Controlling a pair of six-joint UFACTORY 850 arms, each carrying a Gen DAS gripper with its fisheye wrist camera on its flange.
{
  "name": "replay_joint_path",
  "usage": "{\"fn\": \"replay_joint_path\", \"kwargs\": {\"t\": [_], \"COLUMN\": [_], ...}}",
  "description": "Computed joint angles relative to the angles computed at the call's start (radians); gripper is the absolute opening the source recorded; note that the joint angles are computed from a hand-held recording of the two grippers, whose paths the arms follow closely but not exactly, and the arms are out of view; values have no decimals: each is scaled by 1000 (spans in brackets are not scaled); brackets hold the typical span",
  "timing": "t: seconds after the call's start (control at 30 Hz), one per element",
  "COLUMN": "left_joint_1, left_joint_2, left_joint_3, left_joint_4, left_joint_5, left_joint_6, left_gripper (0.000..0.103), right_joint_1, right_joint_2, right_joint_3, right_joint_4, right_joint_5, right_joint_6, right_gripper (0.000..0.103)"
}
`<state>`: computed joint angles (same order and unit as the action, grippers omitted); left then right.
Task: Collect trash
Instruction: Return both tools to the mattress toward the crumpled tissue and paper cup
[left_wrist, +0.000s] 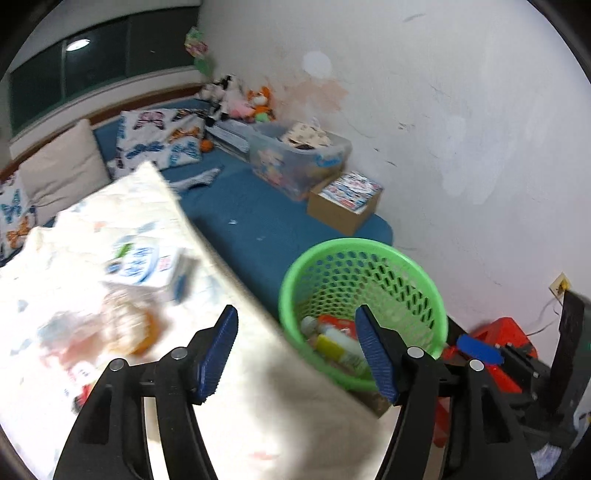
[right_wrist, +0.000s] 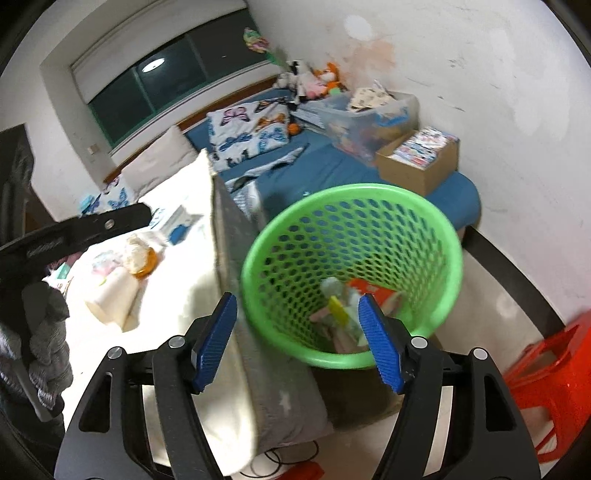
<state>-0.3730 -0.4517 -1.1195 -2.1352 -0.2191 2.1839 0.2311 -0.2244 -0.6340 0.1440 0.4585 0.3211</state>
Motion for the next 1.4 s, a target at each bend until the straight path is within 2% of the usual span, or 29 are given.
{"fn": "replay_joint_path", "kwargs": {"t": [0.23,0.33,0.5,0.83,0.93,1.03,1.2,1.37,1.4], "left_joint_1": [100,147,232,383,404,421,447,462,465], "left_joint_2": [95,127,147,140,134,133,116,96,92], "left_joint_3": [125,174,218,255,260,270,266,254,251], "left_joint_4": [-132,-260,-275,-165,-160,-157,-133,-113,-105], "left_joint_5": [-19,-24,-25,-53,-59,-67,-70,-65,-66], "left_joint_6": [127,257,281,136,122,116,87,64,55], "left_gripper": [64,64,64,64,64,64,64,64,64], "right_joint_1": [78,105,142,196,209,211,219,219,219], "right_joint_2": [-16,-35,-87,-216,-268,-320,-406,-480,-492], "right_joint_3": [-54,-89,-168,-363,-438,-513,-635,-740,-758], "right_joint_4": [20,13,-43,-98,-103,-205,-208,-131,-73], "right_joint_5": [-29,-47,-87,-177,-201,-241,-303,-366,-378], "right_joint_6": [-39,-49,-8,-4,-24,68,49,-44,-102], "right_gripper": [70,70,70,70,70,68,64,61,61]}}
